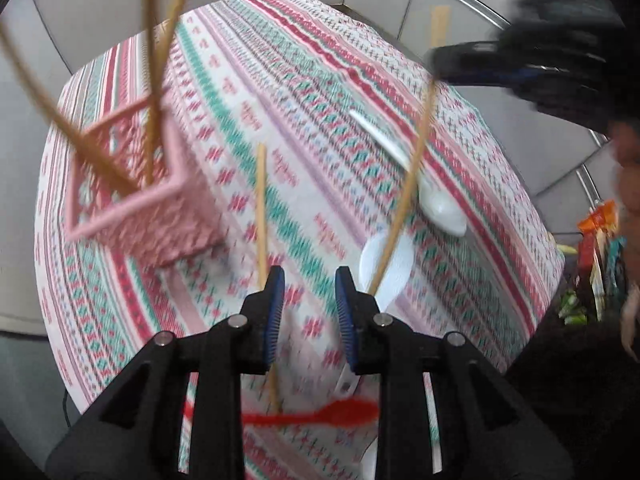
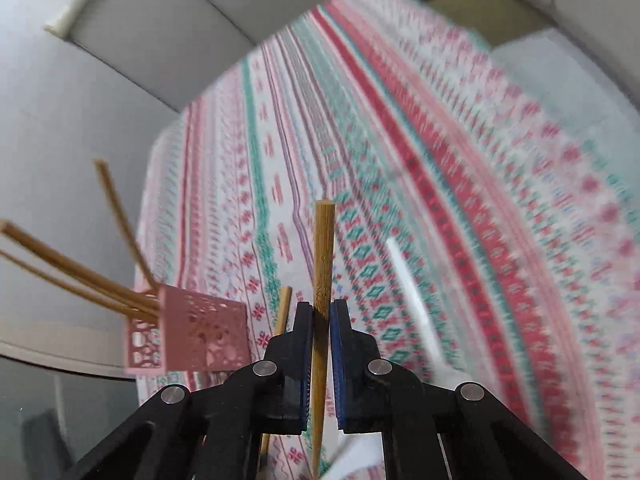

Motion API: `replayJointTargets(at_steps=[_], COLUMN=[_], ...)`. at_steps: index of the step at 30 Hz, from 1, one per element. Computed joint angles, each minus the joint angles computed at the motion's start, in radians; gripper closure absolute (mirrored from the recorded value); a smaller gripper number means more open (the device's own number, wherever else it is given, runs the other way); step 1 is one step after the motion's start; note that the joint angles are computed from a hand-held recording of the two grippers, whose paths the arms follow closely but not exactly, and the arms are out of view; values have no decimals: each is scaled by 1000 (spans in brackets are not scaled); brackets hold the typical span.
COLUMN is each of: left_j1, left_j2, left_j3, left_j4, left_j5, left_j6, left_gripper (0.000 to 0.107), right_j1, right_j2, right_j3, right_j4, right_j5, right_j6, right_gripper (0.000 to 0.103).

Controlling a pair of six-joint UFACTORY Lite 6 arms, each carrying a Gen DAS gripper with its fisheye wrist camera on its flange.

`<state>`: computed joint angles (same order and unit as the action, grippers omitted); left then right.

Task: Organize utensils
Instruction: 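Lift both held chopsticks upright and carry them toward the pink holder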

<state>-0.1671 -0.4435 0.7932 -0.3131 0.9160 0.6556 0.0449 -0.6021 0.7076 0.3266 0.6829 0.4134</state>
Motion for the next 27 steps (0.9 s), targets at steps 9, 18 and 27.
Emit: replayJointTargets(at_steps=[9, 18, 27], left_j1=[-251, -253, -276], left_j2=[340, 601, 620], left_j3=[184, 402, 386], left_j4=[331, 410, 474], left_j5=[-200, -151, -188], left_j6=[-461, -571, -653], left_gripper=[80, 80, 80], right_j1=[-413, -549, -584], right_j2=[-166, -163, -185], right_j3=[-4, 0, -4], right_j4=[219, 320, 357], right_j5=[245, 331, 380], right_j6=[-395, -546, -586], right_gripper=[96, 96, 96])
